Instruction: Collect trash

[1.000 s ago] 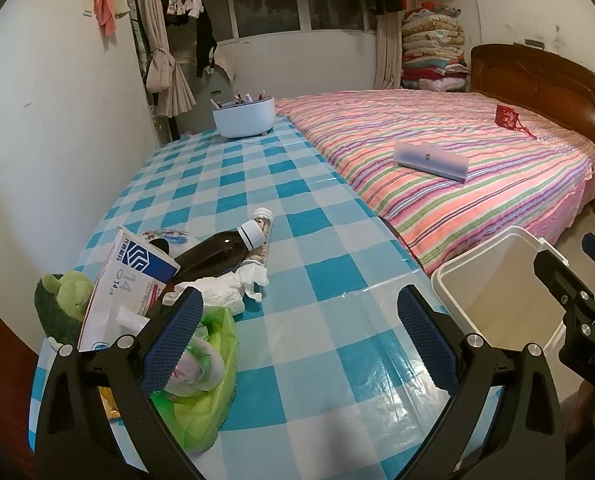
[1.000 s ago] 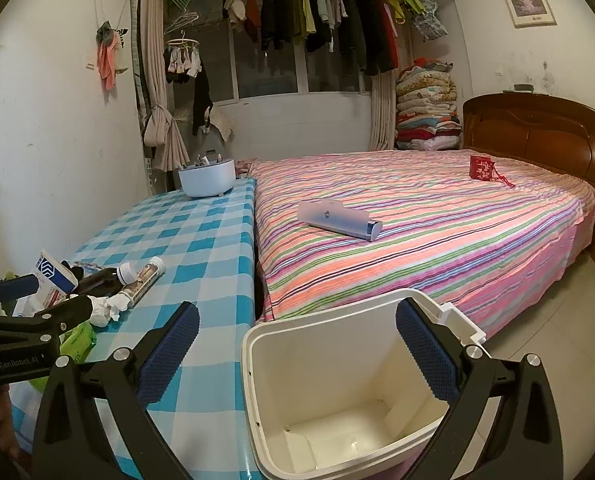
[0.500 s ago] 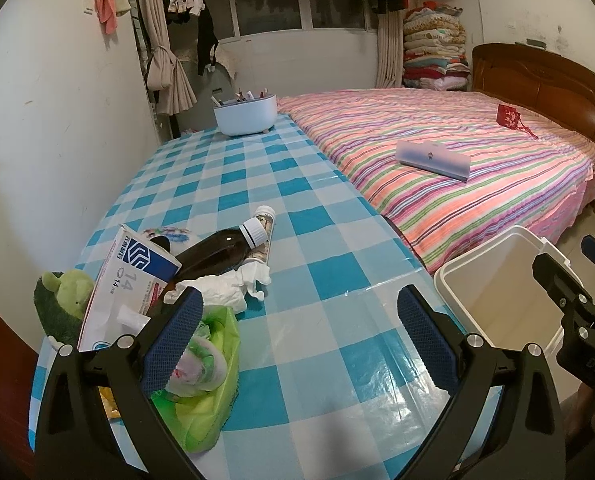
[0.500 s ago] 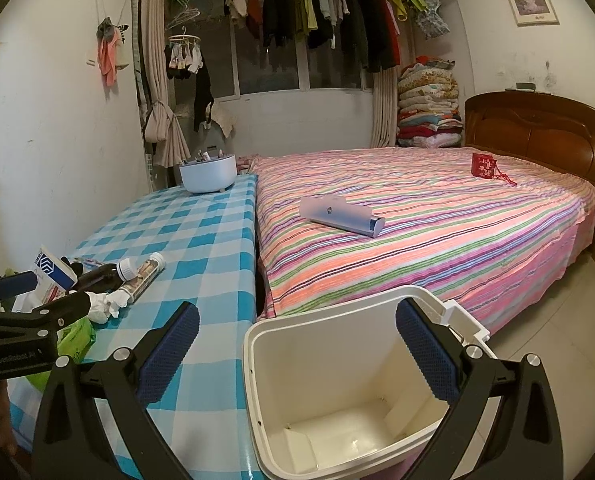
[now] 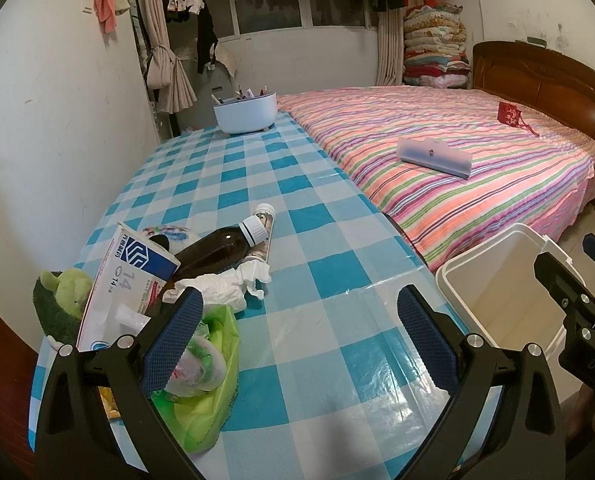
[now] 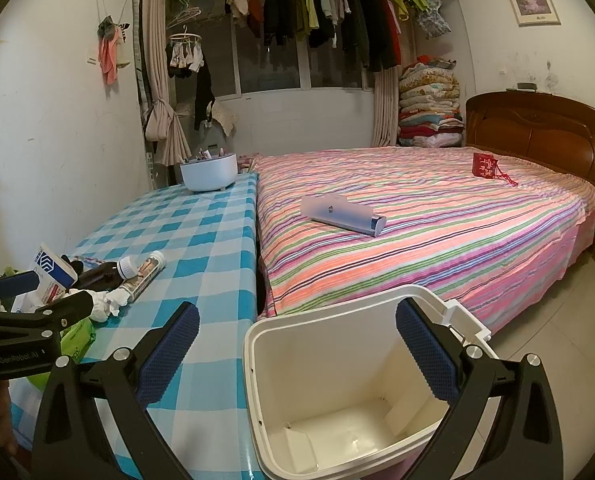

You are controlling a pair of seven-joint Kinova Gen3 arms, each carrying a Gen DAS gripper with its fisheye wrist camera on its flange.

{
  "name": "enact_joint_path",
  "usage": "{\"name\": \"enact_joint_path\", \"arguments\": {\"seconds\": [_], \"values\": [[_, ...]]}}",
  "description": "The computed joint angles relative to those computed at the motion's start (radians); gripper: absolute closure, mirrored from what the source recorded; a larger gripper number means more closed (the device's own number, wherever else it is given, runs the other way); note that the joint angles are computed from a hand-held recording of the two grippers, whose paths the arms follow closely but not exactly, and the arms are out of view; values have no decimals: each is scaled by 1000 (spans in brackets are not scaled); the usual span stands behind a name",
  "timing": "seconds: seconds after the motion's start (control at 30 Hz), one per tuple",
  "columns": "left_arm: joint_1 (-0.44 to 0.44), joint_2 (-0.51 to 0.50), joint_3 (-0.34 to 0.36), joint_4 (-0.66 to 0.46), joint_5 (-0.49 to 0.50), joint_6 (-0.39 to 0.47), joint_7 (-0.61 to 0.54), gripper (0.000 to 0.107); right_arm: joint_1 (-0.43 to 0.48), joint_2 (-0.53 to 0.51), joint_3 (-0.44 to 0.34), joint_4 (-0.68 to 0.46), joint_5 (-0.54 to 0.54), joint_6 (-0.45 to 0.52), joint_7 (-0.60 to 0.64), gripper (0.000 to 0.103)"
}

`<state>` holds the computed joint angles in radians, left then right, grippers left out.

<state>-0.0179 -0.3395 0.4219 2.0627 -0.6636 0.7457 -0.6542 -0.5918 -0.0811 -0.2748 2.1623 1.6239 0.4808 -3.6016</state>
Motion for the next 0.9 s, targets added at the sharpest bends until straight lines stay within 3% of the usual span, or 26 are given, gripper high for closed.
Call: {"name": "enact_joint_path", "arguments": {"seconds": [0.9], "values": [[-19,-11,-6,5,-1,-6,1,11,-10,9,-9,-10,-22,-1,35,7]]}}
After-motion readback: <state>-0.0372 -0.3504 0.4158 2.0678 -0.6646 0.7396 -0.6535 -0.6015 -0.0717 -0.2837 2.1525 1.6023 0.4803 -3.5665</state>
